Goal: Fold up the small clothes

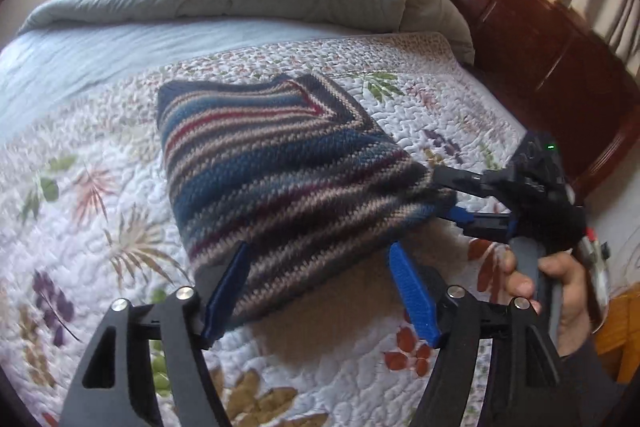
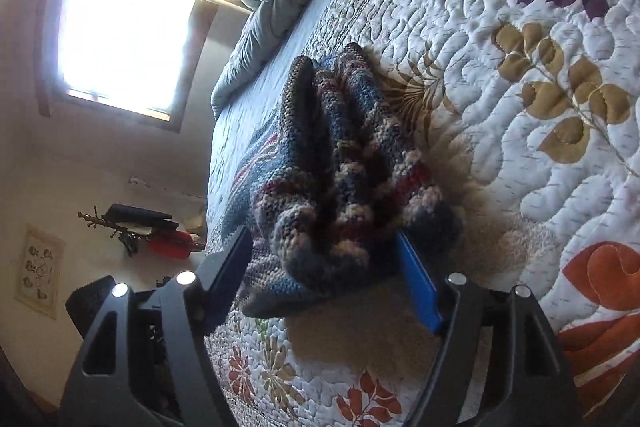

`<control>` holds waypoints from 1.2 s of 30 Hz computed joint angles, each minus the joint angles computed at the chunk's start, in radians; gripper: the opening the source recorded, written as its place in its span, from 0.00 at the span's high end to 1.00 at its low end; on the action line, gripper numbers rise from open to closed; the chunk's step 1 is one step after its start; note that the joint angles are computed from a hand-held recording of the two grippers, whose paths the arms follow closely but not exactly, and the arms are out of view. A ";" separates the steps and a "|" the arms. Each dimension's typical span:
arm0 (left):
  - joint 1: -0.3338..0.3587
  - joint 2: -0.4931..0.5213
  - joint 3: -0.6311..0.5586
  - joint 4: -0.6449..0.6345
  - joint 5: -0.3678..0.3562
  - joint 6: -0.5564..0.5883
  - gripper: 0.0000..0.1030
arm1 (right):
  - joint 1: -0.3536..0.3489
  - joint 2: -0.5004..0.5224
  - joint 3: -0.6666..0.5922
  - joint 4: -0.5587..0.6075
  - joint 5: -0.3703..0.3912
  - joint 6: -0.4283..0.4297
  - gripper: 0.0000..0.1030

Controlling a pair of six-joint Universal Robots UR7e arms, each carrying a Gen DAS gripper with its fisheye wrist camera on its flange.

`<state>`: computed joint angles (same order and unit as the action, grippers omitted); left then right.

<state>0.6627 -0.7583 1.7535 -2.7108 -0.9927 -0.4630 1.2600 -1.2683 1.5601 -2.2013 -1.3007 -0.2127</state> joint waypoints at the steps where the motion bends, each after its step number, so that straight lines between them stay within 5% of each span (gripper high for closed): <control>1: 0.000 -0.009 0.025 -0.038 -0.015 -0.012 0.30 | 0.000 0.006 -0.006 0.014 0.013 -0.002 0.61; 2: -0.002 -0.020 0.060 -0.095 -0.022 -0.025 0.29 | -0.002 0.011 -0.003 0.003 0.035 0.007 0.73; 5: 0.005 -0.034 0.150 -0.255 -0.071 -0.083 0.24 | 0.019 0.004 0.028 -0.111 -0.003 0.021 0.77; 9: 0.008 -0.057 0.255 -0.363 -0.125 -0.177 0.24 | 0.051 -0.011 0.066 -0.242 -0.081 -0.004 0.78; 12: 0.020 -0.068 0.324 -0.427 -0.162 -0.220 0.24 | 0.055 0.013 0.058 -0.258 -0.178 -0.005 0.78; 15: 0.039 -0.057 0.373 -0.473 -0.209 -0.231 0.25 | 0.048 0.010 0.062 -0.259 -0.196 -0.003 0.78; 18: 0.045 -0.052 0.389 -0.485 -0.236 -0.259 0.26 | 0.038 -0.002 0.038 -0.155 -0.110 -0.033 0.72; 22: 0.033 -0.059 0.393 -0.492 -0.276 -0.216 0.25 | 0.073 0.042 -0.094 -0.008 -0.163 -0.037 0.29; 24: 0.012 -0.071 0.400 -0.472 -0.247 -0.200 0.25 | 0.075 0.099 -0.223 0.165 -0.138 -0.013 0.29; 29: 0.014 -0.088 0.419 -0.497 -0.270 -0.207 0.25 | 0.115 0.240 -0.453 0.373 -0.217 -0.017 0.35; 36: 0.022 -0.083 0.428 -0.499 -0.287 -0.222 0.25 | 0.170 0.327 -0.556 0.472 -0.339 -0.065 0.44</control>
<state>0.6851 -0.8411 2.1819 -3.2094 -1.2801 -0.6853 1.4303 -0.9416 1.0042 -1.7297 -1.6398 -0.2775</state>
